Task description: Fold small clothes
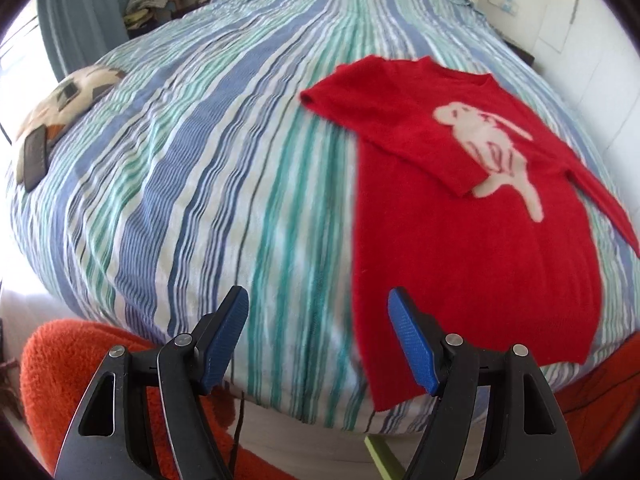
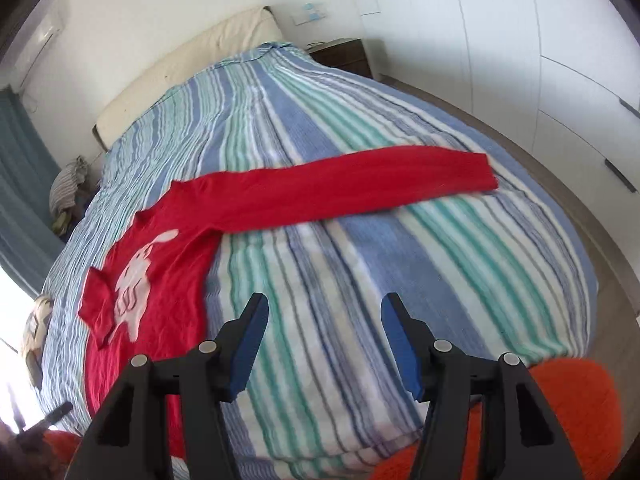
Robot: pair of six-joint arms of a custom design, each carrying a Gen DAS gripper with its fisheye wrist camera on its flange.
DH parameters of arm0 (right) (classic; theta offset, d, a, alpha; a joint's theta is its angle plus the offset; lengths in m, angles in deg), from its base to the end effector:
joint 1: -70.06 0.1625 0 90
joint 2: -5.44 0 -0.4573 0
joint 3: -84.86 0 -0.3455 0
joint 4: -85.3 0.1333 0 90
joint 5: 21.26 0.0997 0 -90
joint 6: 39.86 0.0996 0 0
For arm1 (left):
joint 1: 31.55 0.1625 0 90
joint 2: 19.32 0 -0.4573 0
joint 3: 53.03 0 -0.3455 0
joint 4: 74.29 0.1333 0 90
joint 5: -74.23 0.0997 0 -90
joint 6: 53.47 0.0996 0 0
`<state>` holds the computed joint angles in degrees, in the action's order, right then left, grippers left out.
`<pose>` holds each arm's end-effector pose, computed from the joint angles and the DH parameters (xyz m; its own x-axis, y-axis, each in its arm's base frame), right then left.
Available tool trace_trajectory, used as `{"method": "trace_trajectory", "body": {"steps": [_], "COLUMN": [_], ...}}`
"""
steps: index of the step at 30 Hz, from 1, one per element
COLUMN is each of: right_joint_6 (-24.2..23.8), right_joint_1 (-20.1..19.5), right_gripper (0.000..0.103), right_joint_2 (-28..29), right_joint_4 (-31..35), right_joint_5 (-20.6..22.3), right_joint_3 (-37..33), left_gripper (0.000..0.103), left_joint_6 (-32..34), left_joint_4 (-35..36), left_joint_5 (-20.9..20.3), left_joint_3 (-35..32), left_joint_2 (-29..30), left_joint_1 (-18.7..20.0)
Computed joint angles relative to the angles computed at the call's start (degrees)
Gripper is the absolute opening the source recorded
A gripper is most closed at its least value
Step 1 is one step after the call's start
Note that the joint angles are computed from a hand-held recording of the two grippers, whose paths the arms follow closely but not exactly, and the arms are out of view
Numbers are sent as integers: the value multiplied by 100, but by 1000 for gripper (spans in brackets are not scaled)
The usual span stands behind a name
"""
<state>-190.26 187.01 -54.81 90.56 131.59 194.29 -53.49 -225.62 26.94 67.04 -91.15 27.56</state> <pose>0.2202 -0.3346 0.2031 -0.7397 0.5794 0.3421 -0.0038 0.5048 -0.8632 -0.0773 -0.5205 0.2906 -0.7096 0.2451 -0.6606 0.4998 0.8359 -0.2267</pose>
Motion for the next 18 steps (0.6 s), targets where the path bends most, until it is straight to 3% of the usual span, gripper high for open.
{"method": "trace_trajectory", "body": {"steps": [3,5,7,11,14,15,16,17,18], "right_joint_6": [-307,-742,-908,-799,-744,-716,-702,-717,-750], "right_joint_1": [10,-33,-85,-129,-106,-103,-103,-101,-91], "right_gripper": [59,59,59,59,59,59,59,59,59], "right_joint_2": [459,492,535,538,489,490,500,509,519], "right_joint_4": [133,-24,-1,46,-12,0,21,42,44], "right_joint_5": [-209,-459,-676,-801,-768,-762,-766,-772,-768], "right_joint_3": [-261,-327,-357,-295,-242,-247,-261,-283,-299], "left_gripper": [75,75,75,71,68,52,20,11,10], "left_joint_6": [202,442,1315,2930,3477,3387,3108,2704,2367], "left_joint_4": [393,100,-595,-1193,-1392,-1220,-859,-385,-2], "left_joint_5": [-689,-973,-844,-251,26,-46,-148,-274,-556], "left_joint_3": [-494,-652,-617,-765,-995,-1157,-1346,-1571,-1807], "left_joint_2": [234,505,905,1774,2257,2326,2321,2274,2175], "left_joint_1": [-64,-74,-158,-219,-174,-110,-42,26,111]}}
